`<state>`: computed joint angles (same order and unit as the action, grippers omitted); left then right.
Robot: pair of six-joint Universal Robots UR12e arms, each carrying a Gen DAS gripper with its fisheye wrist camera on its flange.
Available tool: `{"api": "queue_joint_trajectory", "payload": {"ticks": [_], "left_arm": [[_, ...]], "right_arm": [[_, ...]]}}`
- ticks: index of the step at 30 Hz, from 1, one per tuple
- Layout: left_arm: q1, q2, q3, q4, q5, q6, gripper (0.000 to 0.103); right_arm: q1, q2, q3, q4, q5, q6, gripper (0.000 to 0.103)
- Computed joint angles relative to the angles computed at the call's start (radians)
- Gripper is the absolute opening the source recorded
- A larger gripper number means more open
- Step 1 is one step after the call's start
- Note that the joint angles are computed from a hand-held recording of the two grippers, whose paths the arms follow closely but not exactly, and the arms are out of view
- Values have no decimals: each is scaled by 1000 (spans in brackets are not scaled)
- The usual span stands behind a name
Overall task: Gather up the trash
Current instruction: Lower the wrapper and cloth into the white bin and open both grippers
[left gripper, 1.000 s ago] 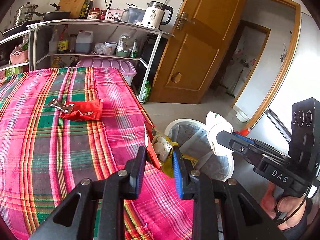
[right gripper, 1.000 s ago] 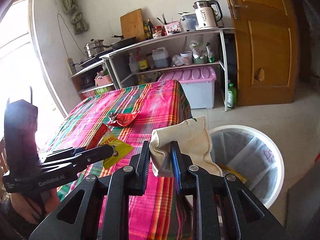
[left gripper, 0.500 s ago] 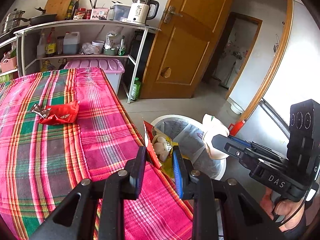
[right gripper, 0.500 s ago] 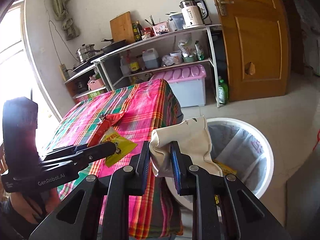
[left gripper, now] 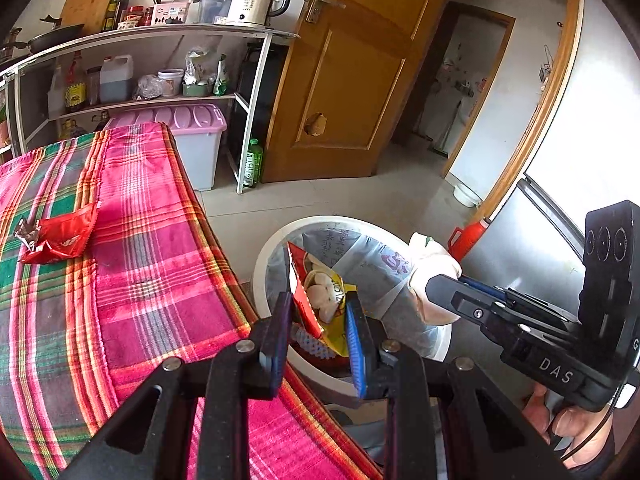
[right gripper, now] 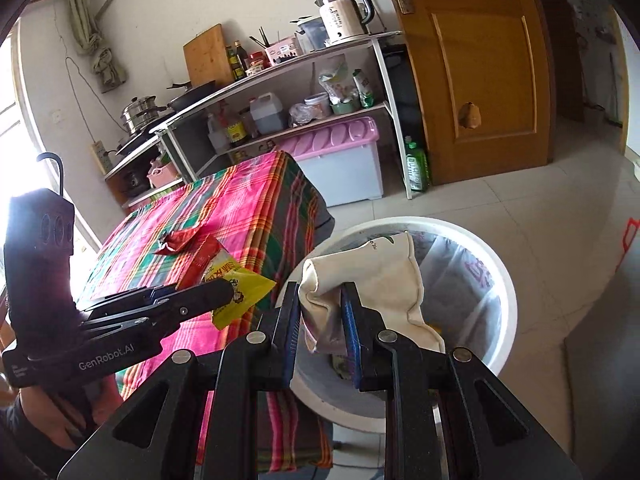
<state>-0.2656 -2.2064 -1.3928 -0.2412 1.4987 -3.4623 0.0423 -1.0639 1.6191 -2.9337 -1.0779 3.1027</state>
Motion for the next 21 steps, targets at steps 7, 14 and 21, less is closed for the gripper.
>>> {"api": "queue_joint_trajectory", "payload": {"ticks": [7,14,21], "left_arm": [[-7,-40,66,-62,-15,9,27],[-9,-69,111,-123,-25,2,27],[-11,-83,132,-155,-33,-2,28]], "right_arm": [[-11,18,-16,27,-17,16,21],[-19,36,-35,61,-31,28,22],[-21,47,-48,81,-41,28,22]]}}
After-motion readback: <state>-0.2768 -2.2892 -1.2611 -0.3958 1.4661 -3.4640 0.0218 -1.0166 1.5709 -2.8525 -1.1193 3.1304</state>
